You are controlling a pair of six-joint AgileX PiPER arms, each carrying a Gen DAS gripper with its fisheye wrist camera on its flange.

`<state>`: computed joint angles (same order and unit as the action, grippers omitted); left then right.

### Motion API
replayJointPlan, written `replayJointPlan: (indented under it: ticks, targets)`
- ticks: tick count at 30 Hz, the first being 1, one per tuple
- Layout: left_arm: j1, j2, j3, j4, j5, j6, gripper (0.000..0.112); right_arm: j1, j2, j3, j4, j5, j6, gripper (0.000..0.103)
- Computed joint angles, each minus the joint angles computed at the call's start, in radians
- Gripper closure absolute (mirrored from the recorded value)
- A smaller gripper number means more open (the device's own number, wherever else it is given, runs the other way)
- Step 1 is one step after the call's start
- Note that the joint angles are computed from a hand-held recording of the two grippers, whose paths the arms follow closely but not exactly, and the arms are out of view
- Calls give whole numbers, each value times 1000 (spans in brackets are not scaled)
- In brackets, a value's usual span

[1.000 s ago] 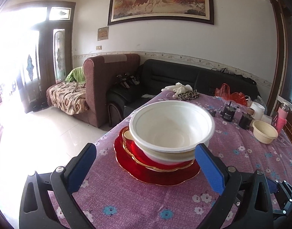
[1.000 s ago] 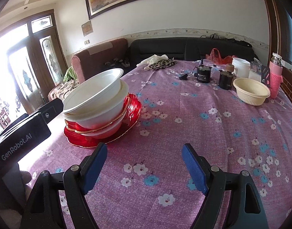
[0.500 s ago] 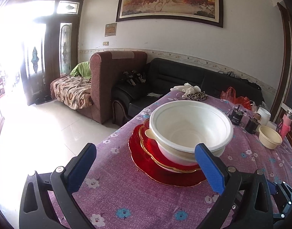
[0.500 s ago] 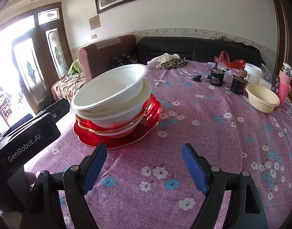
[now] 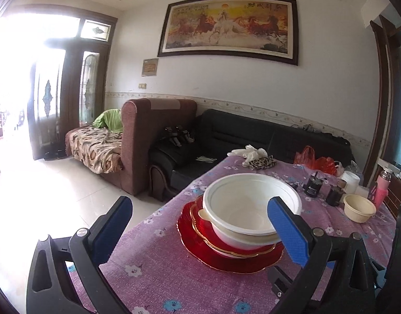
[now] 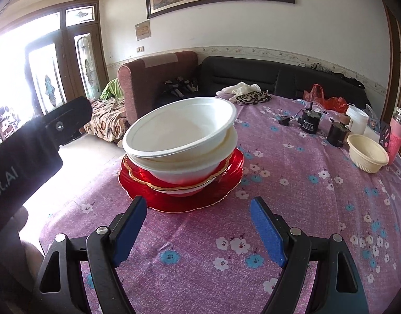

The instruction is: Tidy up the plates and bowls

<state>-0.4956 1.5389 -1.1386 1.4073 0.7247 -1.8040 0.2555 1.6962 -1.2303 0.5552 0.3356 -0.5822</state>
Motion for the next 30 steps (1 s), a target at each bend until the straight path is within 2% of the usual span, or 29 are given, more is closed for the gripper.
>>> replayJointPlan:
  ticks: [5,7,13,18,23,28,30]
  targets:
    - [78,30,-39,-217,-157,203,9,11,-7,5,-11,-6,9,18]
    - [95,45,-58,-295,-169,276,9,16,-7,5,-25,-8,18,18]
    - [120,53,-76,-410,-176,361,9,39,-2,-17,-97,-3,77,18]
    - [98,55,-82,-367,-115,343,9,57,3,-35,-112,-2,83,17]
    - [89,67,-98,-380,-96,372,9,72,13,-44,-113,3,79,16]
    - [69,59,-91,-342,-63,356,9,67,10,-41,-61,16,31,16]
    - [63,55,-105,-371,-55,391,9,51,-1,-29,-10,15,-17,16]
